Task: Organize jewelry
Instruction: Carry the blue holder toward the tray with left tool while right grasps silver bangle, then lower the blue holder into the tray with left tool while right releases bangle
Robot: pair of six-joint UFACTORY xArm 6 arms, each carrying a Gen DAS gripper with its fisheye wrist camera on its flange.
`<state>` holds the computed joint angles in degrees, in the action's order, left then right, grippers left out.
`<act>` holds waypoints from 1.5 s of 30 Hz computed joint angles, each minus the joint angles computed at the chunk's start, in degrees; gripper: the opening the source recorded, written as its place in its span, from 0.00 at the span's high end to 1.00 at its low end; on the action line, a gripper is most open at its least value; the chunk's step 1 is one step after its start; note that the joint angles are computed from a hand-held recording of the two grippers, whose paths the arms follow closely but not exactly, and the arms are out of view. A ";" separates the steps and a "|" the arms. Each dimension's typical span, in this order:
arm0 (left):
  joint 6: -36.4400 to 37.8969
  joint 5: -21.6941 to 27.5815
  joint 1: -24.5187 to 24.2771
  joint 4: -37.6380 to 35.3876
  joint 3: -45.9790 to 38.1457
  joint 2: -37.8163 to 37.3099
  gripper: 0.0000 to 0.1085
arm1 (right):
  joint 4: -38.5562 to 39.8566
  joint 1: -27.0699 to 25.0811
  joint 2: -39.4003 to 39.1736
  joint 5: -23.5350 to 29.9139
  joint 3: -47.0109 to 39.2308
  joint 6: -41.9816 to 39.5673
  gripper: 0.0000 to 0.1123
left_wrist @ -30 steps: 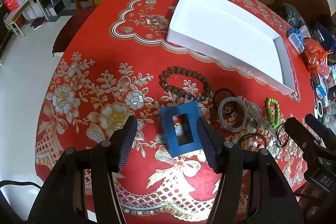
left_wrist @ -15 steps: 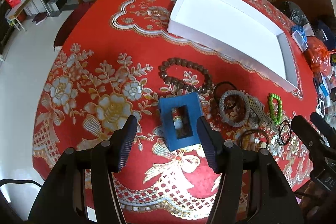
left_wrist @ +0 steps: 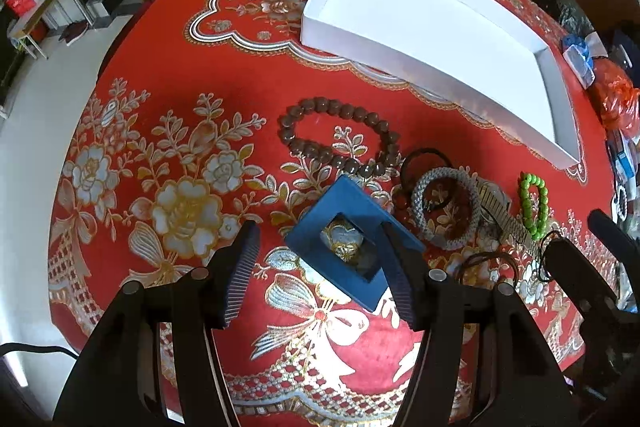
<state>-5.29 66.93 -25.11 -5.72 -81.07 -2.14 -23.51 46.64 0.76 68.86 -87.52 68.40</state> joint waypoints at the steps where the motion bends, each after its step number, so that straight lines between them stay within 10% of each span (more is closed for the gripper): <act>1: 0.41 -0.57 0.80 -2.40 0.46 -0.51 0.45 | 0.04 -0.26 -0.23 -0.39 0.29 -0.10 0.17; 15: -9.02 3.93 0.59 -4.86 -6.28 5.25 0.36 | 5.93 -3.93 -1.49 -7.00 4.02 -7.99 0.17; 20: -11.61 3.77 -0.06 -3.49 -6.41 6.85 0.36 | 7.97 -5.13 0.70 -7.21 2.47 -16.45 0.52; 31: -9.01 2.29 2.29 -2.89 -4.45 4.81 0.52 | 19.04 -8.17 7.72 -10.79 -1.97 -33.30 0.71; 34: -8.41 2.00 2.68 -2.23 -4.01 4.00 0.53 | 18.93 -8.06 9.04 -10.20 -3.41 -34.93 0.94; 45: -3.74 1.90 4.39 -3.87 -11.13 6.57 0.53 | 16.71 -8.72 1.74 -14.55 1.26 -26.07 0.95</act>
<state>-9.04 68.83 -20.72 -9.59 -92.20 4.42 -6.80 37.92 2.50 54.31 -86.26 42.33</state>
